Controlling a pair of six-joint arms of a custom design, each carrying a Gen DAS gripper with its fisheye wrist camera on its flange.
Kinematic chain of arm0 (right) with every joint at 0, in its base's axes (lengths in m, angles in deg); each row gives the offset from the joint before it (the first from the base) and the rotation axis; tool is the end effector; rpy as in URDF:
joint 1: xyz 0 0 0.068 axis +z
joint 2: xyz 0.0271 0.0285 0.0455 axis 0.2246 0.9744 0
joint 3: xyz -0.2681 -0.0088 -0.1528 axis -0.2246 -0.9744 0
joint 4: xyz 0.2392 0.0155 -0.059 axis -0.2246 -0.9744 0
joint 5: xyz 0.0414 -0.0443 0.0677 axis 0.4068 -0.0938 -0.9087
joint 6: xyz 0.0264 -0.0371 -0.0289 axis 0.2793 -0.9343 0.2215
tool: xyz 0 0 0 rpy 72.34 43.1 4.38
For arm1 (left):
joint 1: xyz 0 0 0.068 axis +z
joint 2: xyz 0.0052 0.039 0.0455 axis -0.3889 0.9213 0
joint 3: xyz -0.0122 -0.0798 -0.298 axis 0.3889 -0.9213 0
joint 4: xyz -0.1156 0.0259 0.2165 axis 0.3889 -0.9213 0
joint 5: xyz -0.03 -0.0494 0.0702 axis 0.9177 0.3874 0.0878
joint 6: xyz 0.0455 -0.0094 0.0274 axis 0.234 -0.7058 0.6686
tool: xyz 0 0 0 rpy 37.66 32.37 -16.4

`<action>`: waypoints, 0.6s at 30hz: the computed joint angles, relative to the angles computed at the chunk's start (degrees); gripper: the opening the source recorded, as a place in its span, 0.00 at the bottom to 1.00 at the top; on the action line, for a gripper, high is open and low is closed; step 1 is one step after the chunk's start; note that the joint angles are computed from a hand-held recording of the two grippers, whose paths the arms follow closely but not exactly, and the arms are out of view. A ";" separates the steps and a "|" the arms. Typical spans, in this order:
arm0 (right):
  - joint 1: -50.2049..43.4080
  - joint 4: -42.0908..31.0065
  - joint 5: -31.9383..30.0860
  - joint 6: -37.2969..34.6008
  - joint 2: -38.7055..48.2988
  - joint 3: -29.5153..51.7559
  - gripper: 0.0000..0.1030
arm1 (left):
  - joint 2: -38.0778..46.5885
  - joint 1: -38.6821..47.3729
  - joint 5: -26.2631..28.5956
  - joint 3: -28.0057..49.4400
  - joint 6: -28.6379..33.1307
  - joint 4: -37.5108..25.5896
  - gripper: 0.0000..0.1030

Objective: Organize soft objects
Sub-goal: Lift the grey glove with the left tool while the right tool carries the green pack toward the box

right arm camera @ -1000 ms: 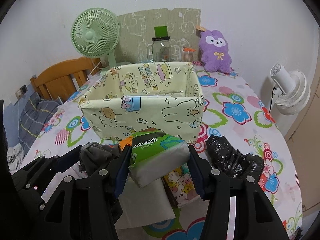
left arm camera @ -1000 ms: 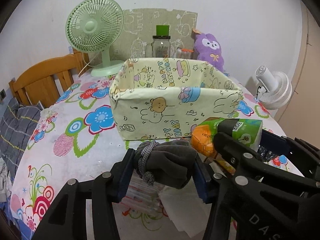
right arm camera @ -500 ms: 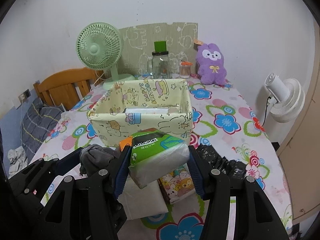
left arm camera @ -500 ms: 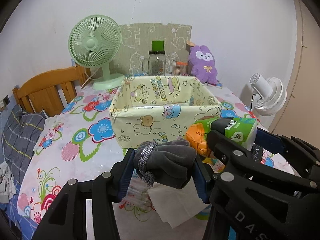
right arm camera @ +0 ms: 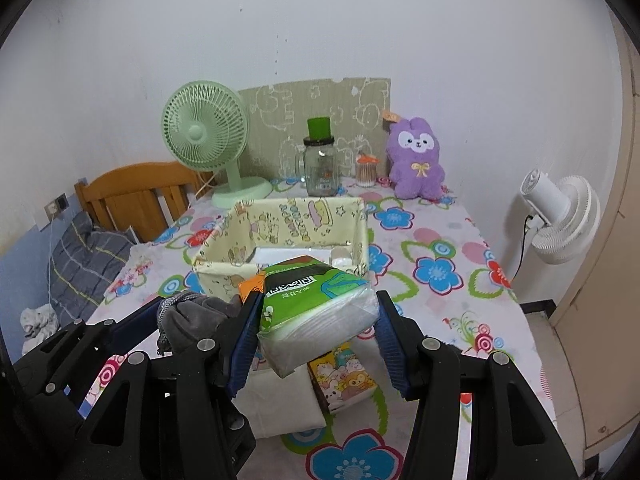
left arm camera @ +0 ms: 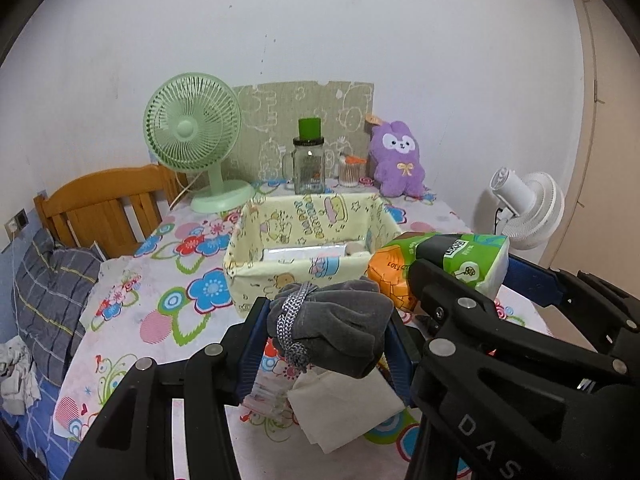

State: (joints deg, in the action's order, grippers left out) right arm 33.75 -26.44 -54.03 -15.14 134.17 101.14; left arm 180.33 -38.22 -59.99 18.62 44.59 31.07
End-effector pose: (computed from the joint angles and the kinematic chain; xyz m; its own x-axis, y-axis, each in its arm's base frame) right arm 0.3200 0.1188 0.1689 -0.5745 -0.0491 -0.8170 -0.2130 0.9728 0.0913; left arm 0.3028 -0.0751 0.1726 -0.5691 0.0108 -0.8222 0.0120 0.9999 0.0048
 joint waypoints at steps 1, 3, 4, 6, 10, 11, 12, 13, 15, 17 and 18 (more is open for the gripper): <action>-0.10 -0.16 -0.04 -0.20 -0.51 -0.08 0.56 | -0.40 -0.17 -0.14 0.01 -0.06 -0.19 0.54; -0.27 -0.46 -0.10 -0.60 -1.30 -0.17 0.56 | -1.23 -0.35 -0.12 0.03 -0.29 -0.78 0.54; -0.33 -0.80 -0.13 -0.78 -1.62 -0.06 0.56 | -1.68 -0.37 0.06 0.21 -0.49 -1.29 0.54; -0.31 -1.54 -0.09 -1.09 -2.54 0.11 0.56 | -2.27 -0.42 0.02 0.36 -0.53 -1.75 0.54; -0.42 -2.62 -0.26 -1.66 -3.43 0.94 0.56 | -3.42 -0.43 -0.20 1.34 -0.44 -3.38 0.54; -0.33 -2.92 -0.19 -1.62 -3.55 1.17 0.56 | -3.72 -0.40 -0.14 1.45 -0.37 -3.72 0.54; -0.35 -3.70 -0.18 -1.43 -3.79 1.72 0.56 | -4.01 -0.31 -0.04 2.01 -0.15 -4.45 0.54; -0.39 -4.11 -0.22 -1.38 -3.85 2.11 0.56 | -4.17 -0.26 -0.14 2.49 0.06 -4.92 0.54; -0.36 -5.05 -0.05 -1.01 -4.17 3.07 0.56 | -4.42 -0.16 -0.36 3.36 0.66 -5.46 0.54; -0.30 -5.90 -0.02 -0.73 -4.29 4.07 0.56 | -4.56 0.13 -0.13 4.16 1.15 -6.09 0.54; -0.25 -6.30 0.22 -0.50 -4.25 4.71 0.56 | -4.45 0.46 0.24 5.00 1.53 -6.72 0.54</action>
